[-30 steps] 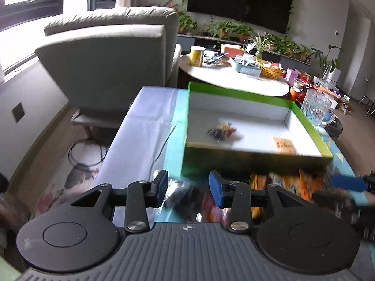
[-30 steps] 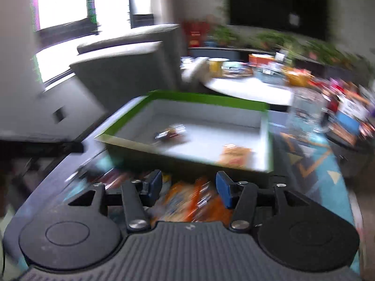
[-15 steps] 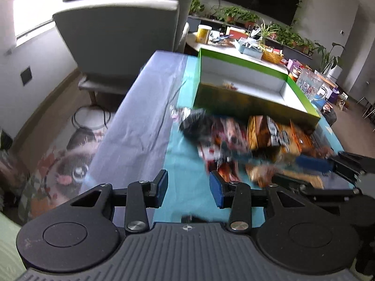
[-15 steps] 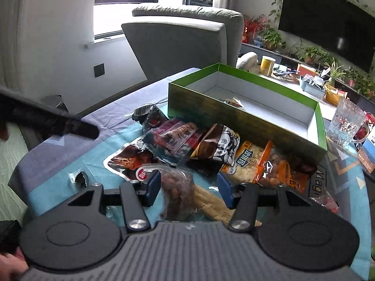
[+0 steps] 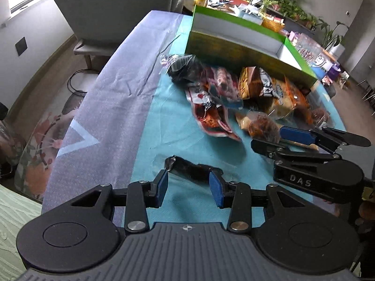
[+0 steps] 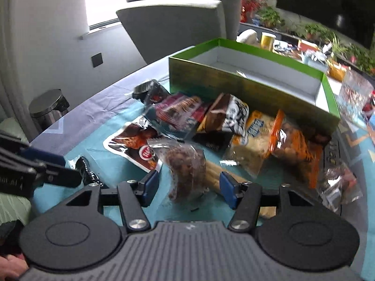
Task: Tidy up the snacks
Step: 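Grasp the black snack bag with the left gripper while the right grasps the nut bag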
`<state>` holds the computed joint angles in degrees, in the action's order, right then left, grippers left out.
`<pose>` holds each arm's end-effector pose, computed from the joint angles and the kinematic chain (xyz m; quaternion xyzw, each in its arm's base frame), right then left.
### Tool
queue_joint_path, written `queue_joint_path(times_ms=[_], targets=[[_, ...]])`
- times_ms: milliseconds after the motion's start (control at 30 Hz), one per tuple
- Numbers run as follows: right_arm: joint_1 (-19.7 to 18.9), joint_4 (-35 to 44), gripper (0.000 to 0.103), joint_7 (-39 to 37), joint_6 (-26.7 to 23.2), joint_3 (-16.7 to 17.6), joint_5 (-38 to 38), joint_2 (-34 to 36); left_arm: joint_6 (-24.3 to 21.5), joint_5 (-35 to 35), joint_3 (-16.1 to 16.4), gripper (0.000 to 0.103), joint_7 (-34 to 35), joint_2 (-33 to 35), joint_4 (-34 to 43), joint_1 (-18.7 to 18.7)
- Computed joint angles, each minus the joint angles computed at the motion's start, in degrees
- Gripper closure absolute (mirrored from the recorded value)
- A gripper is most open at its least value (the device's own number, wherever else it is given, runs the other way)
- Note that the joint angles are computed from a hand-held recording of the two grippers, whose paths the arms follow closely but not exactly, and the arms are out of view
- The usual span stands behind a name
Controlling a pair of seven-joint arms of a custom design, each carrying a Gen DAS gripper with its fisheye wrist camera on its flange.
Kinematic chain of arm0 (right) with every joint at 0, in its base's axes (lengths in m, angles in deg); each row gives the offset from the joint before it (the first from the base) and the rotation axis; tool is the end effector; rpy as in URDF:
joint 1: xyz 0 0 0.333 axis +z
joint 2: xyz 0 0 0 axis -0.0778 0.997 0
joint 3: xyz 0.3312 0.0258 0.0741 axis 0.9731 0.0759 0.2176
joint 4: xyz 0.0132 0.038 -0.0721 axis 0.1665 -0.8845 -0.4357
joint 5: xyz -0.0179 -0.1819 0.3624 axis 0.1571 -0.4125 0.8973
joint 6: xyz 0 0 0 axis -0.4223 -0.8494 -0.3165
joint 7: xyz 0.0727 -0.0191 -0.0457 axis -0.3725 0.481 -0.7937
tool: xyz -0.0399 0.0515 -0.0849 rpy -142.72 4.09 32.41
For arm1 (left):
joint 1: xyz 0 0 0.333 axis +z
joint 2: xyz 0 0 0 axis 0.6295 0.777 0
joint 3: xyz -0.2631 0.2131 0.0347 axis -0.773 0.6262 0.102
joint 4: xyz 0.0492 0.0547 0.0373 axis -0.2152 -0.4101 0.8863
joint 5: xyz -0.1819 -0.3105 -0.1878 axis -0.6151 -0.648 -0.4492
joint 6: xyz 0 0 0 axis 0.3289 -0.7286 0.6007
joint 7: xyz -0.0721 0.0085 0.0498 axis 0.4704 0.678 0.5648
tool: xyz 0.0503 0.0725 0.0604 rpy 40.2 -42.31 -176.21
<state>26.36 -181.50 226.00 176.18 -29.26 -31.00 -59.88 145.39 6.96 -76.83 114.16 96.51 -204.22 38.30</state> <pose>0.5609 0.3540 0.3933 -0.6612 0.6326 -0.2672 0.3020 0.6277 -0.1339 0.4137 -0.5361 0.7867 -0.2965 0.0762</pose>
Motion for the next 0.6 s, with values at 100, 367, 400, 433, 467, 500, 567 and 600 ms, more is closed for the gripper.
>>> queue_joint_path(times_ms=[100,367,400,433,467,500,567,600], targets=[[0.16,-0.26,0.053,2.34,1.03,-0.48,-1.49,-0.07,-0.6,2.31,0.85,0.066,-2.87,0.26,0.28,-0.48],[0.11,0.08,0.053,2.06,0.59,0.24,-3.17,0.29,-2.72,3.66,0.47,0.066,-6.13,2.86,3.49,-0.5],[-0.03,-0.15,0.053,1.06,0.86,0.5,-2.68,0.18,-2.86,3.72,0.26,0.066,-6.32,3.49,4.34,-0.44],[-0.08,-0.41,0.053,0.15,0.88,0.71,-2.09,0.05,-3.06,3.9,0.1,0.066,-6.53,4.15,5.26,-0.38],[0.17,-0.62,0.053,-0.33,0.44,0.75,-2.02,-0.13,-3.16,3.93,-0.17,0.066,-6.4,4.91,6.27,-0.25],[0.25,-0.86,0.053,-1.11,0.09,0.92,-1.68,-0.31,-3.31,4.66,-0.11,0.066,-6.97,5.54,7.15,-0.41],[0.1,-1.48,0.053,-2.7,0.13,1.29,-0.32,-0.64,-2.89,6.49,0.19,0.066,-8.89,6.47,8.39,-0.95],[0.1,-1.79,0.053,-3.09,0.2,1.36,0.12,-0.84,-2.83,7.18,0.14,0.066,-9.39,6.68,8.67,-1.0]])
